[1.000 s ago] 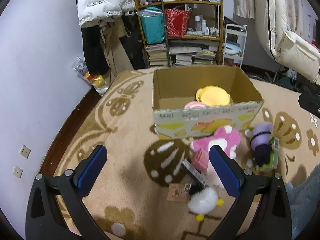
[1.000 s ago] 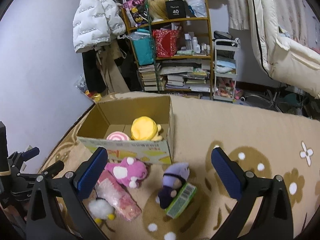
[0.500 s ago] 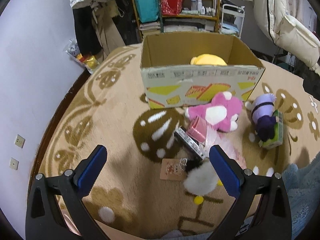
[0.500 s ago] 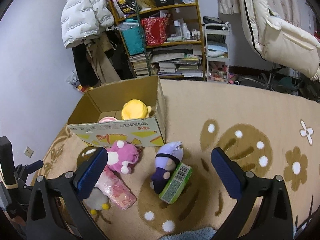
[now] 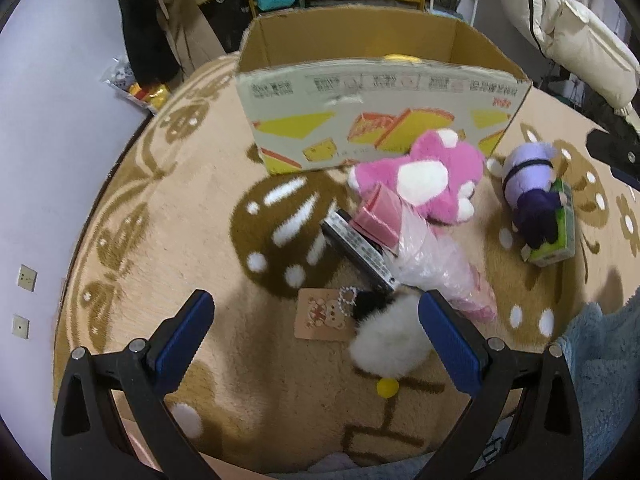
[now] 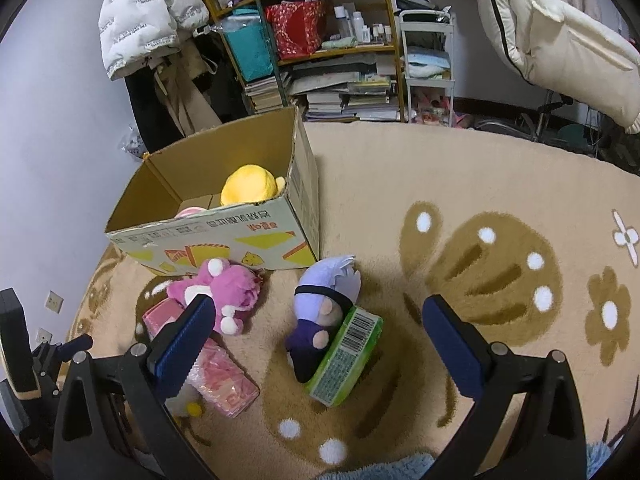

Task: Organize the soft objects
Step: 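Move both tools back toward the remaining toys beside the box, then grasp the purple-haired doll with the right tool while the left tool grasps the white fluffy plush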

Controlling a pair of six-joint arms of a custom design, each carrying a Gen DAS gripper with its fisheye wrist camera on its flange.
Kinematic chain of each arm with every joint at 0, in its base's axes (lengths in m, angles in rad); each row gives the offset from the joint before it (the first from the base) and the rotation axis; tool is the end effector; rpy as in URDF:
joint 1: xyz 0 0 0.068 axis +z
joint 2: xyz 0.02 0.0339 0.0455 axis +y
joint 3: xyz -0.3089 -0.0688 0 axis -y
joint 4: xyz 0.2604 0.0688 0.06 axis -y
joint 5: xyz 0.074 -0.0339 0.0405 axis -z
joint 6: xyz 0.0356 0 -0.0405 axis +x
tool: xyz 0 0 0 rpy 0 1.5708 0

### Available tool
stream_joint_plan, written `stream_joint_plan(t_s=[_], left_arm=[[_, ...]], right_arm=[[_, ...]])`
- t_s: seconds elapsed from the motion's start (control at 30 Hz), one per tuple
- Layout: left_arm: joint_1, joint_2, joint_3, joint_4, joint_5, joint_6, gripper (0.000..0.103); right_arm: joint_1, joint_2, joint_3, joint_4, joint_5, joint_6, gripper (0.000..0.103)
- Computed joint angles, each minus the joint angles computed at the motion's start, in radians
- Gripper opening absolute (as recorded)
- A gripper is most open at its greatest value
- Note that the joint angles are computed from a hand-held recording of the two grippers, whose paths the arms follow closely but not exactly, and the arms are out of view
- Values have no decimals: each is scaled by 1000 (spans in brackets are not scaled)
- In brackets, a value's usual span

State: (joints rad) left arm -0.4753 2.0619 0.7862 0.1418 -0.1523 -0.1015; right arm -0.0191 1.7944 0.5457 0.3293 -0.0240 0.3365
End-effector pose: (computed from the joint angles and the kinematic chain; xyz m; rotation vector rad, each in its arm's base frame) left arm 0.3092 -0.1531 0.0553 0.4535 2.6422 0.0268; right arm 0.2942 -0.0048 0.0995 0.4317 2.4596 0.1629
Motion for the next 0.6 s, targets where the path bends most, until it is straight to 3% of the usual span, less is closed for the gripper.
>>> stream_joint_plan(t_s=[0.43, 0.6], left_arm=[[-18, 119, 103, -109, 48, 22, 101], [-27, 159, 137, -141, 38, 31, 101]], right_arm=[[14, 155, 108, -32, -10, -55, 103], [14, 197, 142, -33, -20, -84, 96]])
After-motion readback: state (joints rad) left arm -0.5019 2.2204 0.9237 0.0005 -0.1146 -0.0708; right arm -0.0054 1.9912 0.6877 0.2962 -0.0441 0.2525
